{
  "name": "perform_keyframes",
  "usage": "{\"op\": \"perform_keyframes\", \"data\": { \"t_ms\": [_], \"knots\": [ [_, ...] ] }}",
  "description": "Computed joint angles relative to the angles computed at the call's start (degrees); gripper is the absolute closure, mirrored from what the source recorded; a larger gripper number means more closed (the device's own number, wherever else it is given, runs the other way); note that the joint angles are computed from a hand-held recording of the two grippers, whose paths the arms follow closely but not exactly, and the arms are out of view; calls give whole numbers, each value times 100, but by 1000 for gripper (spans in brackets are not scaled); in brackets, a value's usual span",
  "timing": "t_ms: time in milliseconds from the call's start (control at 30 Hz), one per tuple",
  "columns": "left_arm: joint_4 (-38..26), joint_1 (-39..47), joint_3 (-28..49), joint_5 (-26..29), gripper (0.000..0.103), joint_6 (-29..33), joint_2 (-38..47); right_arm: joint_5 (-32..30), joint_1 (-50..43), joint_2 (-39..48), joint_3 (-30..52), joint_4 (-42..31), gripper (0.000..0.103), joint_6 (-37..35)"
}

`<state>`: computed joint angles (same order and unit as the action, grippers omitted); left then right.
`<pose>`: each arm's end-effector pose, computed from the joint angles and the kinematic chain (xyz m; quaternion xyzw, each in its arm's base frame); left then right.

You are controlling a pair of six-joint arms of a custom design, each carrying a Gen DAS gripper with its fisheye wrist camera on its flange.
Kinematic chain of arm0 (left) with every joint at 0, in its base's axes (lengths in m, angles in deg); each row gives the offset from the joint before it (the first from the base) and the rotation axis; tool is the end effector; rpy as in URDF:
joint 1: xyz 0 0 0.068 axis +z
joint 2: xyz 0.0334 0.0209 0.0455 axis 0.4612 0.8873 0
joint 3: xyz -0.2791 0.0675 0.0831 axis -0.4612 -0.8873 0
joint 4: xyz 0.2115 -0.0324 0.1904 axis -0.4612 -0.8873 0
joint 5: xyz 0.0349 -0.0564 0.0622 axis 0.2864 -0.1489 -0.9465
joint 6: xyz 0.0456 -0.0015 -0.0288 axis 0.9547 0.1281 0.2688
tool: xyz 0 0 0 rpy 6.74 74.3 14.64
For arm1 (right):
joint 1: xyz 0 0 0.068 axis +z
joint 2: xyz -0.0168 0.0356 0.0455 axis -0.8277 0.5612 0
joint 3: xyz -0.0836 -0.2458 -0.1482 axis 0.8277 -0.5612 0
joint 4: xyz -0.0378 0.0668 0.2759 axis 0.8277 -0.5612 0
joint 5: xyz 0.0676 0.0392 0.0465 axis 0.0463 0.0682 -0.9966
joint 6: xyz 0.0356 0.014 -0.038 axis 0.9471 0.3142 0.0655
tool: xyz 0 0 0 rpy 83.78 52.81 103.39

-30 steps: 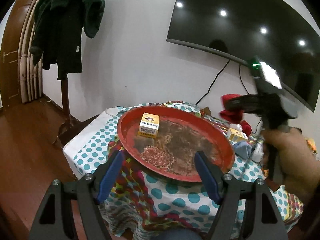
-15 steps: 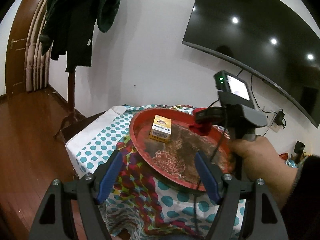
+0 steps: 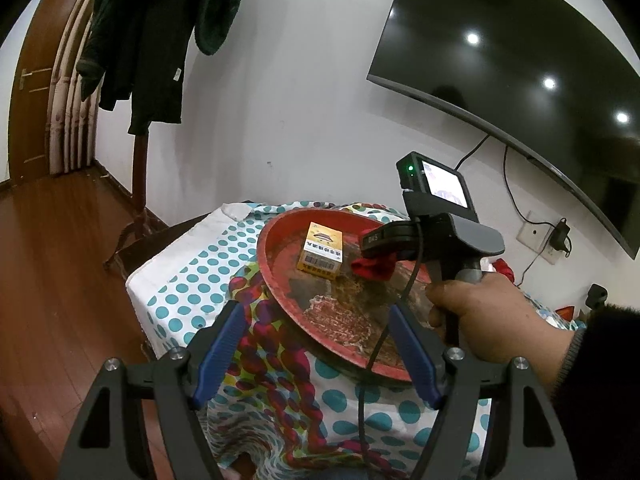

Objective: Organize objects
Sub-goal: 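Carry the red hat to the red tray and release it with the right gripper, then grasp the light blue sock with the left gripper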

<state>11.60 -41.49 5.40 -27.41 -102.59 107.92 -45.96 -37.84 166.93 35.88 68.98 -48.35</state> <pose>0.1564 -0.3200 0.0273 -0.2331 0.8222 -0.0403 0.5177 0.4501 0.1520 0.0157 -0.2857 0.9136 0.0808 0.2778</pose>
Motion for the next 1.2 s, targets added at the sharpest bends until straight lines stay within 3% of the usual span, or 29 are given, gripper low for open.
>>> {"op": "perform_keyframes", "data": {
  "t_ms": [67,100,133,267,367,533,600,667,767,933,1033,1200],
  "knots": [
    [111,5,-19,43,27,60,2,-9,18,130,208,-237,60,-2],
    [178,10,-32,55,27,105,7,-29,25,250,417,-521,35,4],
    [200,10,-29,55,27,131,17,-10,31,303,494,-637,25,-22],
    [305,-55,-50,-115,27,232,8,-187,-167,-453,-699,753,25,-8],
    [353,-127,-2,-279,27,374,16,-155,-466,-1085,-1635,1825,15,-37],
    [1552,-169,-13,-128,27,1826,113,-203,-1515,-1543,-2640,3100,11,-305],
    [2341,-109,-24,343,27,2598,227,-571,-2378,-1546,-2824,3326,11,-319],
    [2594,-26,175,872,27,3119,390,-800,-3137,-1392,-2883,3570,10,-395],
    [2447,77,688,1535,26,3583,681,-975,-4392,-831,-2463,3651,5,-485],
    [2079,108,1762,1858,27,3717,1292,-1526,-5673,-28,-1246,2898,4,-377],
    [1339,149,2990,1994,26,4161,1899,-1826,-5989,93,-908,2573,4,-178],
    [263,246,5390,2734,27,4625,3038,-2185,-6239,301,-477,2045,3,50]
  ]
}}
